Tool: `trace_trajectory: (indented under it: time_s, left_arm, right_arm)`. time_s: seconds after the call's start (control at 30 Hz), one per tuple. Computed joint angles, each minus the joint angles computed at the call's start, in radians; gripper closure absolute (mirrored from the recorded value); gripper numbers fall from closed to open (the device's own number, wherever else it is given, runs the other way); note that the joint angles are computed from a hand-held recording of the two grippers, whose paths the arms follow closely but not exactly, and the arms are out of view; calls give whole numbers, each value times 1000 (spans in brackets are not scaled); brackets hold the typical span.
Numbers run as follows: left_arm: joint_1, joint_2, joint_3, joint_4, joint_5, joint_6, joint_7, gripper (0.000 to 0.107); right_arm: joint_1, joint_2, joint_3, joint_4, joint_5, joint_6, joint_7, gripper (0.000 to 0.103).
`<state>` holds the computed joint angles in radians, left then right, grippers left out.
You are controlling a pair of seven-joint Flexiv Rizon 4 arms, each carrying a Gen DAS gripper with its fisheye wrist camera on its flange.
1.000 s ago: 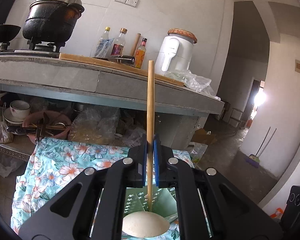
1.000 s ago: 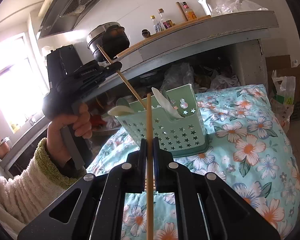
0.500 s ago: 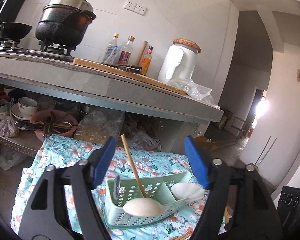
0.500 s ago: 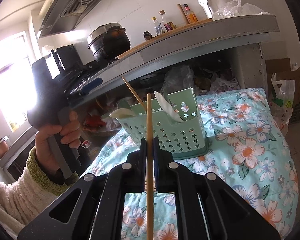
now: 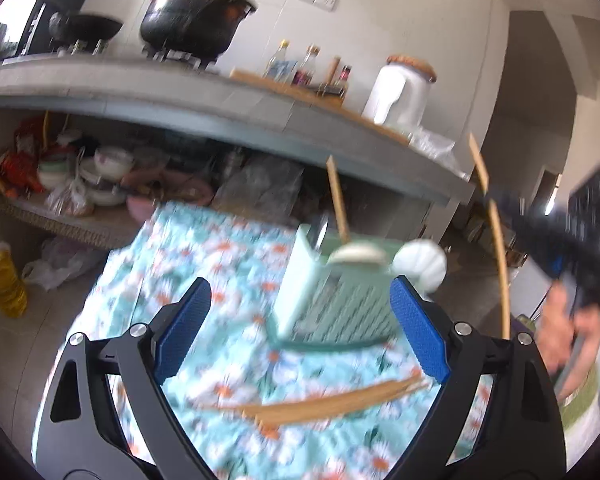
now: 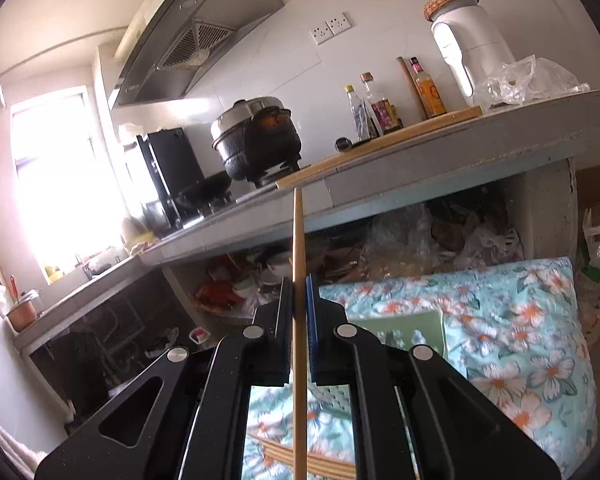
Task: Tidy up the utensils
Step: 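Carry the upright chopstick over the green holder and open the right gripper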
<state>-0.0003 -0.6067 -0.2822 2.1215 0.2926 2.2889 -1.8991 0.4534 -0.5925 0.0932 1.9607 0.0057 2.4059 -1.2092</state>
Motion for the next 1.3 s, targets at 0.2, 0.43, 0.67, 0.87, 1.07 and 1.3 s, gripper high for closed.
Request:
trace_trajectory:
  time_s: [0.2,0.43,0.67,0.87,1.07,1.3]
  left_arm:
    - [40,-22,11,95,4,-26,-18,20]
    - [73,-13,59,177,-40,42,-54,20]
    - [102,-9,71,202,-28,55,-76,20]
    - [111,-16,73,206,-21,63,-82,20]
    - [123,-25,62,198,-9,54,-92,20]
    - [126,-31,50,186,0,43,-93,20]
  right_arm:
    - [79,-46,-82,-198,128,-85,-42,96]
    - [248,-120,-278,-418,403,-235,-205,96]
    - [450,-242,-603,-577,705,-380,-288,96]
    - [611,-367,-904,-573,797,-496,-219,96]
    - [596,-323,-832,-487,671,-443,-204,95]
    - [583,-232,-749,-372,605,-305,-218,57]
